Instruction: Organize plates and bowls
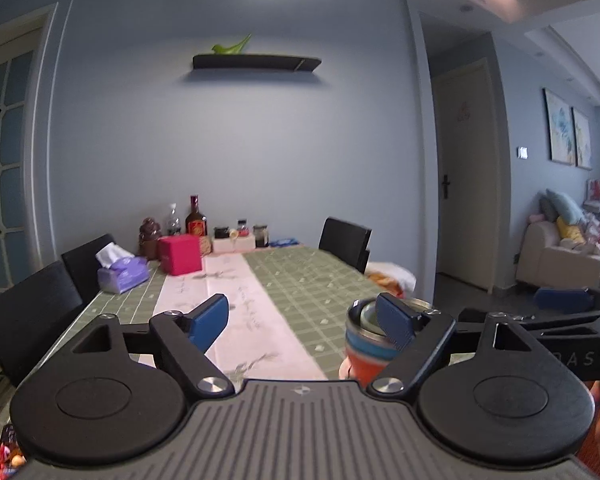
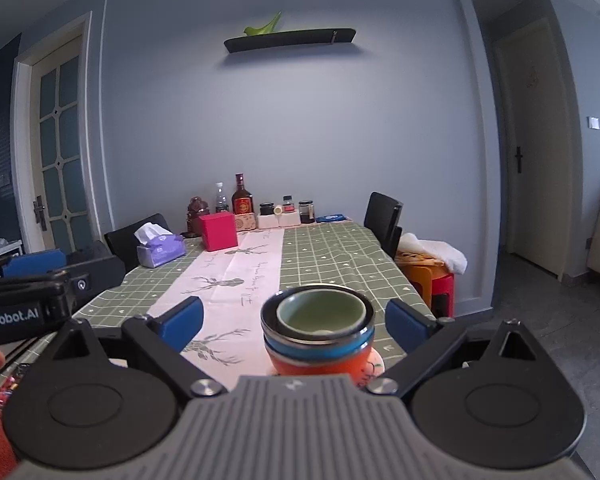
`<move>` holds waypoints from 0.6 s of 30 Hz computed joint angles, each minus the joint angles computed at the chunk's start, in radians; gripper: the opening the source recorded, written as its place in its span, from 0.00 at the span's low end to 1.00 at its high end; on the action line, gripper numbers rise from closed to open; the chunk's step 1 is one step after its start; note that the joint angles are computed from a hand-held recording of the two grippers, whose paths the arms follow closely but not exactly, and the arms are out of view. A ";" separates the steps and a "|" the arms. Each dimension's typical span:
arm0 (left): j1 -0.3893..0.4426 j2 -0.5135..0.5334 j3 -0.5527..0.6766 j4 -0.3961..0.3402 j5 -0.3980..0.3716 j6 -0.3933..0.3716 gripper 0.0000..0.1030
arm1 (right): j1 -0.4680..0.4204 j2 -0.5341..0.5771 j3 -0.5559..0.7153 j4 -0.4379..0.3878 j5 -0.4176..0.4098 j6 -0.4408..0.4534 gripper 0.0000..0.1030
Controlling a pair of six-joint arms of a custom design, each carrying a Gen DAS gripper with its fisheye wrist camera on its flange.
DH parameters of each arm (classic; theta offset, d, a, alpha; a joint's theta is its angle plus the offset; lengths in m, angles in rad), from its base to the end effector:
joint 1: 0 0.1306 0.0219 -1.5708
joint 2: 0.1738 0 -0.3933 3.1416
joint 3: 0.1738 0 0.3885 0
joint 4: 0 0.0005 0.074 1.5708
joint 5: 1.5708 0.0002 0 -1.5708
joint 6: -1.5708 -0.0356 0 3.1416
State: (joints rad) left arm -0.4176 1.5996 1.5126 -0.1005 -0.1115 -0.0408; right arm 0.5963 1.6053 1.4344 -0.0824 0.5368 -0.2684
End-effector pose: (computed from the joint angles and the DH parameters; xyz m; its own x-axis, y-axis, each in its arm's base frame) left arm 0.5457 -0.2384 0.4615 -0.1579 0.1144 -0.9808 0.3098 0.9488 0.0608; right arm 0.4964 0.3143 0.4229 -0.2193 0.1266 -0.9674 -0.0153 0.9910 0.1332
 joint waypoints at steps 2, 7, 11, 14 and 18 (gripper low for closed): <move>0.003 0.006 -0.012 -0.010 0.001 0.021 0.95 | 0.006 0.002 -0.026 0.031 0.004 -0.006 0.97; 0.012 0.028 -0.012 -0.071 -0.007 0.083 0.95 | 0.008 0.023 -0.052 0.052 0.010 -0.017 0.97; 0.008 0.032 -0.021 -0.081 -0.022 0.080 0.95 | 0.009 0.021 -0.071 0.108 -0.001 0.000 0.97; 0.000 0.025 -0.042 -0.068 -0.039 0.067 0.95 | 0.006 0.027 -0.064 0.083 0.007 -0.034 0.97; -0.004 0.021 -0.045 -0.081 -0.051 0.063 0.95 | -0.003 0.028 -0.061 0.057 -0.016 -0.080 0.97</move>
